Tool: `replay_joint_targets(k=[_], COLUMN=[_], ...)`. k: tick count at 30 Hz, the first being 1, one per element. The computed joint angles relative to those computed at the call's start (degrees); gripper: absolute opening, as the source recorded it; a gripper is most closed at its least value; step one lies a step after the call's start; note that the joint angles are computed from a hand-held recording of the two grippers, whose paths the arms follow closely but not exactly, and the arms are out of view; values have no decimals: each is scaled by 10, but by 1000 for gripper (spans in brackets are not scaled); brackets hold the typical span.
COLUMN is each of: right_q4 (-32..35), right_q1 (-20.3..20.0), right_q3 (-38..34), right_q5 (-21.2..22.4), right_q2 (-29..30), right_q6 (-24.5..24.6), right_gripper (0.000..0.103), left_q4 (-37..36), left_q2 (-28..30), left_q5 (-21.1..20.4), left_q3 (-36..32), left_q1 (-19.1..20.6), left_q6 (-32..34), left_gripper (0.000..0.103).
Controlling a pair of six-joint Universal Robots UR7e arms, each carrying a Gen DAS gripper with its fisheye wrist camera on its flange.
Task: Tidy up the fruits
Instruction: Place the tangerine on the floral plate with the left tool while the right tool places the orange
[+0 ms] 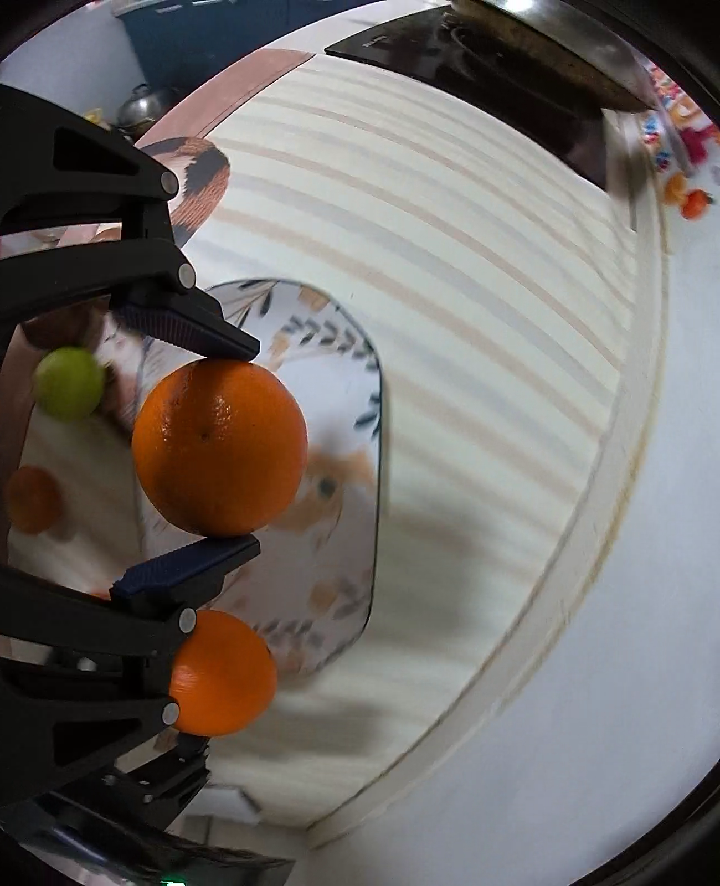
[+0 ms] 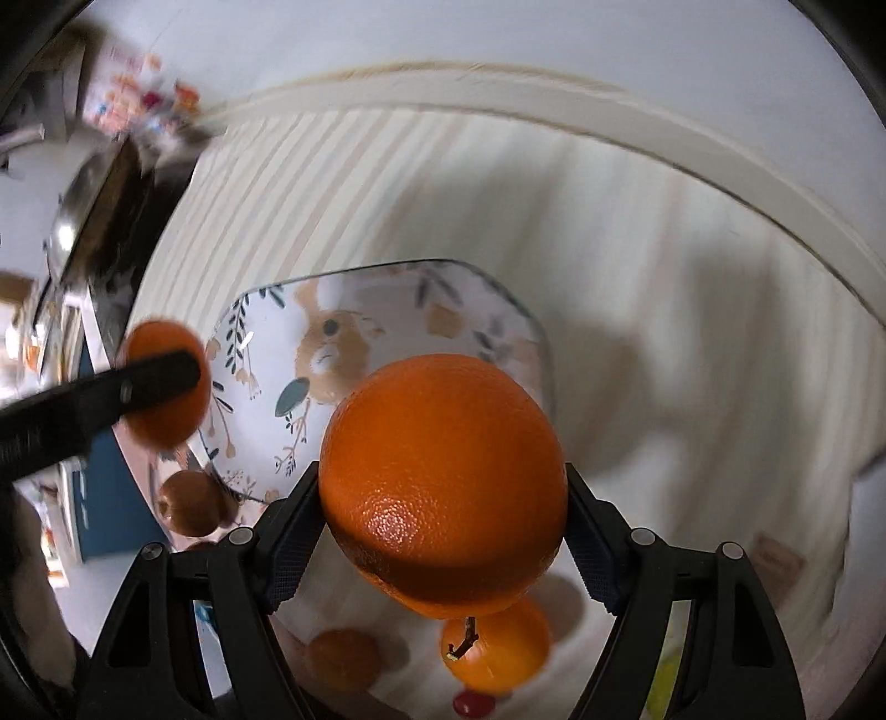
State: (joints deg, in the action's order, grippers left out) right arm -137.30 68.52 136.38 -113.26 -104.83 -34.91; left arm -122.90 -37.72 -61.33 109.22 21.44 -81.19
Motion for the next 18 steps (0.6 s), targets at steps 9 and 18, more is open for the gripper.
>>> replay_joint_targets(k=[9, 18], right_q4=[-87, -106], right_q1=[44, 52], right_q3=[-17, -42], right_q5=[-31, -37], right_q2=[120, 174], right_q6=[-3, 6], right_gripper=[81, 82], left_q4=[-103, -124], left_q2=[12, 31], left_q5=[-70, -103], left_q3=[15, 12], left_q1=[91, 113], left_q6=[24, 26], left_gripper=[62, 62])
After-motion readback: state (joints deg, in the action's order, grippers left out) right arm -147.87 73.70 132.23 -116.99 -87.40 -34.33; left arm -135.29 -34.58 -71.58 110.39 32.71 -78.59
